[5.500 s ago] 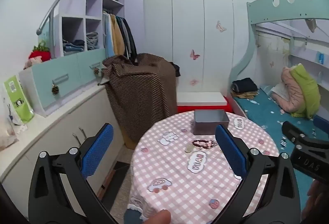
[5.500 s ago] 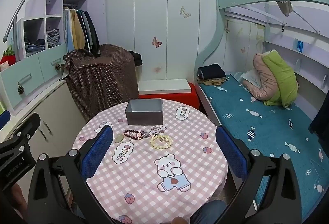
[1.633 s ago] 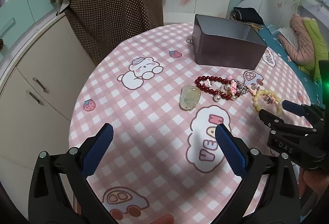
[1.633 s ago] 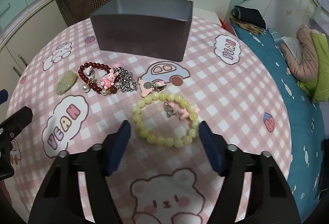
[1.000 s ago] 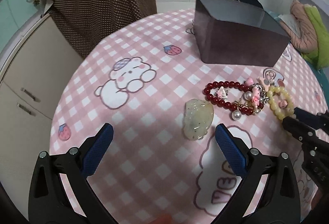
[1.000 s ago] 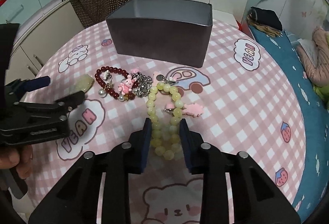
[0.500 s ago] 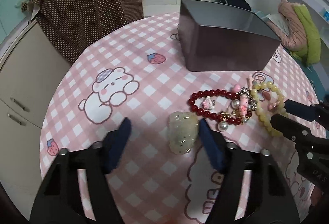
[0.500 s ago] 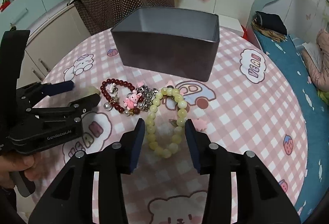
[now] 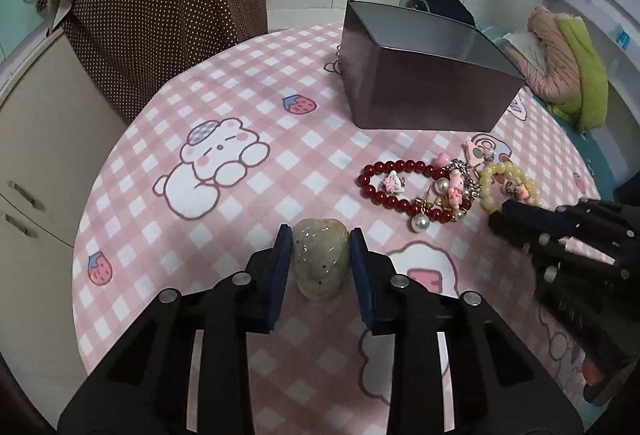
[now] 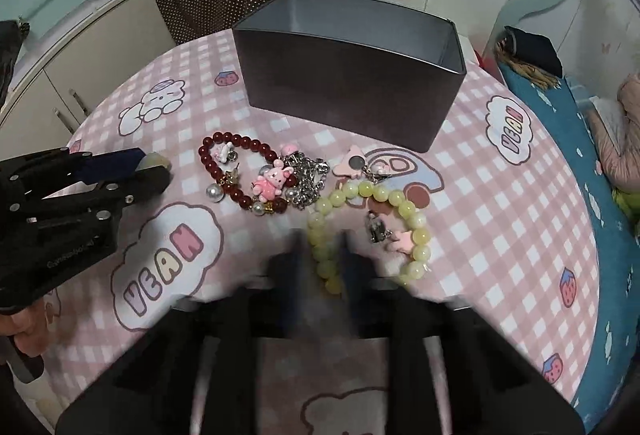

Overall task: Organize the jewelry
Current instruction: 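Close the right tool on the yellow bracelet while the left tool approaches the jade pendant, then lift the yellow bracelet with the right tool while the left tool grasps the jade pendant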

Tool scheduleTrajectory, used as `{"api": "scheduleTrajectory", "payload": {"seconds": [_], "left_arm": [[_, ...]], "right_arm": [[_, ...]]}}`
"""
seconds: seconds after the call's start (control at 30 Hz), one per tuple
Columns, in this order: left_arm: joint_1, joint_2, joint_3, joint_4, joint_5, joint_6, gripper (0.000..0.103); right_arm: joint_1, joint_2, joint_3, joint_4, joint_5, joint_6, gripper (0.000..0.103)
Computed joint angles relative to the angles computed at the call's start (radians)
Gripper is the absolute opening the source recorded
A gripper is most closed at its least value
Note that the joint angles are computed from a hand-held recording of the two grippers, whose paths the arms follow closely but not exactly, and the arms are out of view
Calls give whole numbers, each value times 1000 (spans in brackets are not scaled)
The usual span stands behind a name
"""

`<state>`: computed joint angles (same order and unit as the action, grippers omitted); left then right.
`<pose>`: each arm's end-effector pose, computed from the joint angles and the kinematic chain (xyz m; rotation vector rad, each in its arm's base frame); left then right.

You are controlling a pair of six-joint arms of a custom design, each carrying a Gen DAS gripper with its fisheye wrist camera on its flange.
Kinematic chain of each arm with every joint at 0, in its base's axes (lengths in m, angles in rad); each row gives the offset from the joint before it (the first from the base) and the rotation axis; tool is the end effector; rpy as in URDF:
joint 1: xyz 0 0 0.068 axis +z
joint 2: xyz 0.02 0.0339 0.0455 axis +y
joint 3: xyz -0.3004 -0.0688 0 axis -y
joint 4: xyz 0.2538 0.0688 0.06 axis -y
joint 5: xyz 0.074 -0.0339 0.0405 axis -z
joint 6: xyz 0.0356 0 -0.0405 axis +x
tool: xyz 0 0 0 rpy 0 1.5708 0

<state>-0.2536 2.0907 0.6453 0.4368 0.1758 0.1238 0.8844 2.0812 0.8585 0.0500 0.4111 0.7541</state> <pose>0.3069 -0.0860 0.0376 0.5482 2.5207 -0.2751 0.2335 0.2625 0.0592 -0.0596 2.5767 0.0130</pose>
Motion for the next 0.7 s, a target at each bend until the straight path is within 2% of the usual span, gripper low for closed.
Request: {"api": "scheduleTrajectory", "payload": {"seconds": [0.13,0.3,0.43,0.47,0.5,0.7], "left_arm": [[25,-15,-19,-6,31,3,30],[37,-58,-49,-12,40,8,29],[16,-127,-73,-21,38,1,28],[10,-141,-74,-27,42,0,22],[4,-153,-72,-40,42,0,10],[-29,-219,-77,-58,25,-14,10]], "right_arm": [[-1,-34,-62,54,-5,33,8],[-2,-170,-196,167,-26,67,8],[-21,-267,-249,183,-45,61,8],[-27,-281,-243,172,-50,57,8],[-28,-301,-244,162,-48,56,8],[-3,-364,-252,125,-26,59,8]]}}
